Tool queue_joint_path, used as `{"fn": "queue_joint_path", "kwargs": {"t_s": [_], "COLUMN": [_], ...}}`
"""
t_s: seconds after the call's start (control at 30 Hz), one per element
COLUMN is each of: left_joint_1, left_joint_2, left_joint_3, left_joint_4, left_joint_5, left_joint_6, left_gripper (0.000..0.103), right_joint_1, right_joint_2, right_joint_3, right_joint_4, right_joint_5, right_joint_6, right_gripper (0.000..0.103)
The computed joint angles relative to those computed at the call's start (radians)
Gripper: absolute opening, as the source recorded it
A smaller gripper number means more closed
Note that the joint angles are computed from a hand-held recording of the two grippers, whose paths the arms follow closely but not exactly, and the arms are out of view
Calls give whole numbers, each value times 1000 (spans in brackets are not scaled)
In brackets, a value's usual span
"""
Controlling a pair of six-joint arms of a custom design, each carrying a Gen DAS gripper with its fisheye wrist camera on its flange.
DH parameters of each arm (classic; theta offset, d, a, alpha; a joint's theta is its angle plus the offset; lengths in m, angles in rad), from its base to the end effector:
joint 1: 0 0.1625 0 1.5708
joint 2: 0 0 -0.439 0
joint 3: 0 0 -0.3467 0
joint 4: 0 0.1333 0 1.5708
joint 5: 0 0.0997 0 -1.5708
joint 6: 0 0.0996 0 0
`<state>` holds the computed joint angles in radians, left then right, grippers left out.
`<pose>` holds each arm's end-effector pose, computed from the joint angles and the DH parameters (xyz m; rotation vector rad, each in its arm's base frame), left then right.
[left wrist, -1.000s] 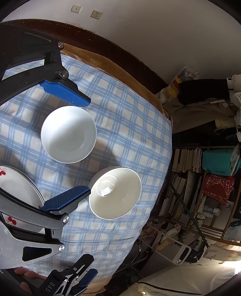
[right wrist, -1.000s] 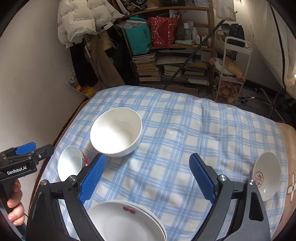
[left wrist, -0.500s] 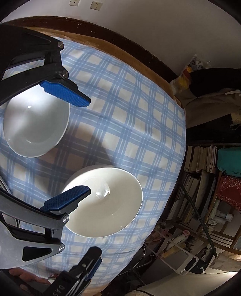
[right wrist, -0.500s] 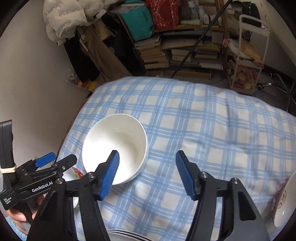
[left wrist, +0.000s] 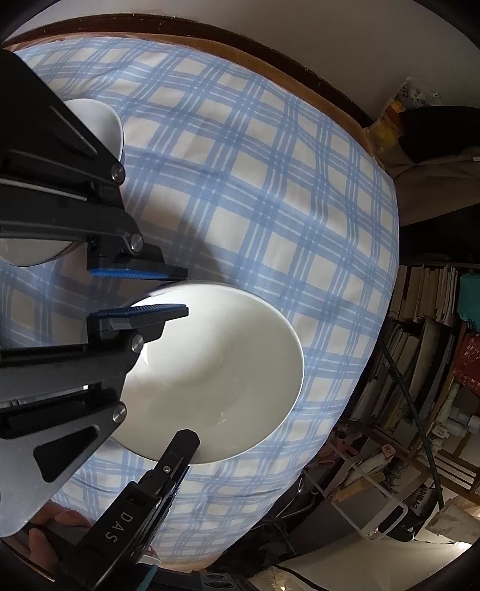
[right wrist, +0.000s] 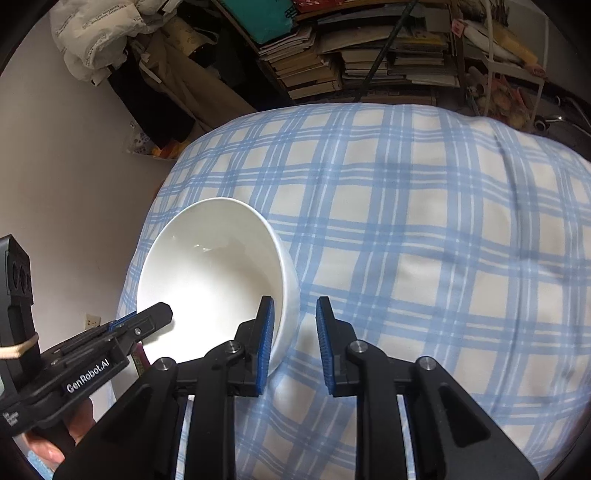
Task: Organize plates and bowls
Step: 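Carry the held white bowls together, set them down and open both tools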
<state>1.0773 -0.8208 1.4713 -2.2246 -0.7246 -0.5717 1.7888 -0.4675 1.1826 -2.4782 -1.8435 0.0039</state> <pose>-0.1367 -0.6930 0.2081 -0.0939 2.3567 -0.5426 0.2705 -0.7286 0.0579 0.2694 -2.8628 0.3193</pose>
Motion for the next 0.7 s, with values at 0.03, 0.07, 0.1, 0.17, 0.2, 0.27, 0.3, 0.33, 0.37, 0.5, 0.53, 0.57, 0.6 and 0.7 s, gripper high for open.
{"fn": "queue_joint_path", "kwargs": {"t_s": [0.03, 0.07, 0.1, 0.17, 0.2, 0.27, 0.3, 0.33, 0.37, 0.5, 0.53, 0.57, 0.6, 0.7], "left_joint_1": [-4, -6, -8, -14, -16, -23, -27, -31, -37, -57, -60, -61, -65, -74], "left_joint_2": [1, -2, -6, -18, -24, -37, -42, -47, -51, -73, -80, -85, -90, -103], "left_joint_3": [2, 3, 7, 20, 25, 44, 56, 67, 81, 131, 143, 149, 160, 186], "left_joint_4": [6, 8, 8, 4, 9, 1, 1, -2, -5, -20, -25, -26, -28, -25], "left_joint_5": [7, 7, 3, -9, -16, -30, -35, -37, -38, -46, -54, -59, -61, -61], "left_joint_6": [-1, -3, -4, -9, -16, -19, -24, -29, -33, -42, -47, -49, -52, -65], "left_gripper": [12, 12, 12, 12, 12, 12, 12, 12, 12, 12, 12, 12, 12, 12], "right_joint_1": [0, 1, 3, 10, 13, 21, 24, 28, 31, 39, 40, 41, 41, 43], "right_joint_2": [-3, -6, -9, -20, -28, -44, -53, -64, -73, -109, -116, -124, -131, -149], "right_joint_3": [9, 17, 24, 38, 51, 73, 88, 109, 126, 189, 199, 212, 222, 258], "right_joint_4": [-11, -19, -24, -27, -34, -37, -46, -61, -76, -119, -122, -125, -126, -138], "right_joint_5": [-1, -2, -5, -24, -30, -46, -55, -62, -69, -84, -86, -85, -85, -86], "right_joint_6": [5, 7, 9, 8, 2, -4, -7, -14, -21, -29, -30, -29, -28, -27], "right_gripper": [14, 13, 13, 12, 12, 12, 12, 13, 13, 13, 13, 13, 13, 13]}}
